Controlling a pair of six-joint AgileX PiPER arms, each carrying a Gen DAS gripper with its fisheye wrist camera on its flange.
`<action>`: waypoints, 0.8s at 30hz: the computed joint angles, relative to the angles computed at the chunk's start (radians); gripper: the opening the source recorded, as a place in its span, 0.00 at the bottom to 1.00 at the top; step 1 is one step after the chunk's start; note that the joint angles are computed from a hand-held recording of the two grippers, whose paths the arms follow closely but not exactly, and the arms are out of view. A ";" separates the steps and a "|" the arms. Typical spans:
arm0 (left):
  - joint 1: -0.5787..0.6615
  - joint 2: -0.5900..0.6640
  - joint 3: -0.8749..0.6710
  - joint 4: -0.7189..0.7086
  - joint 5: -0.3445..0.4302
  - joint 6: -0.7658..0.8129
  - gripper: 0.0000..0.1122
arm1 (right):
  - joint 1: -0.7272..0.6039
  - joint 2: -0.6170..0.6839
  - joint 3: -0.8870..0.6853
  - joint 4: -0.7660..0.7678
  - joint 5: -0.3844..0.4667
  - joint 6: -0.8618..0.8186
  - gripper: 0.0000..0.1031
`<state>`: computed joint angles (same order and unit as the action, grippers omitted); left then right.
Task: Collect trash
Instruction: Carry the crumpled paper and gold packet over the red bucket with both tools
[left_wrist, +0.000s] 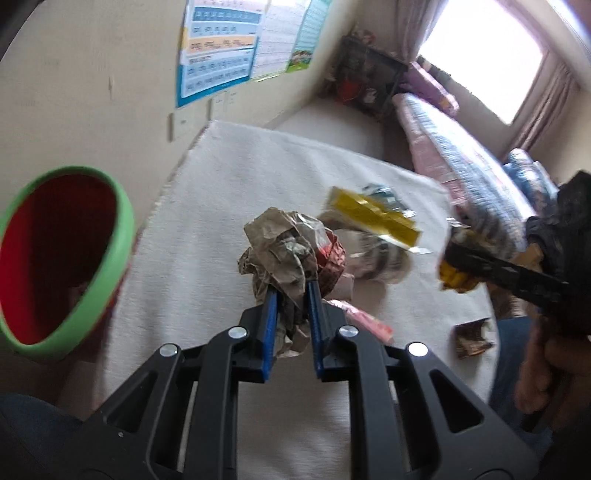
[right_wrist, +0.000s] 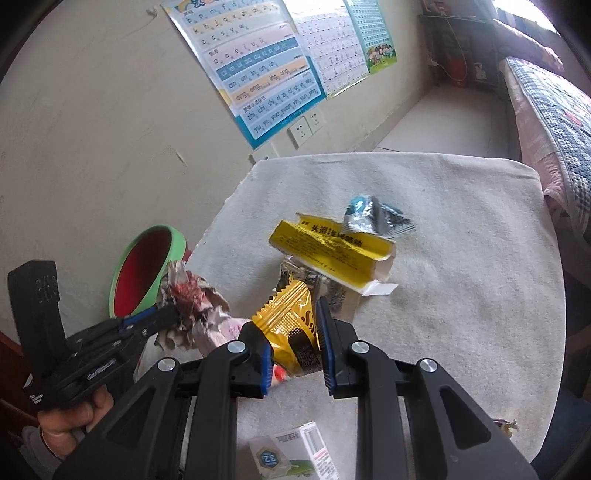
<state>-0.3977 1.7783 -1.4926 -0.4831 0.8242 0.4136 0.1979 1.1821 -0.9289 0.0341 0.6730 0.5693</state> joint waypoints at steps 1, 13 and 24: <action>0.009 0.012 -0.007 0.000 0.008 -0.007 0.14 | 0.013 0.005 -0.004 -0.009 0.001 0.010 0.20; 0.076 0.051 -0.038 0.001 0.031 -0.051 0.14 | 0.097 0.063 -0.064 -0.045 0.007 0.043 0.20; 0.123 0.012 -0.065 -0.019 0.053 -0.015 0.14 | 0.153 0.170 -0.191 -0.057 0.006 0.029 0.20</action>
<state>-0.2750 1.7899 -1.5576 -0.5023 0.8774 0.3984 0.3506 1.3521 -1.1195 -0.0233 0.6786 0.5980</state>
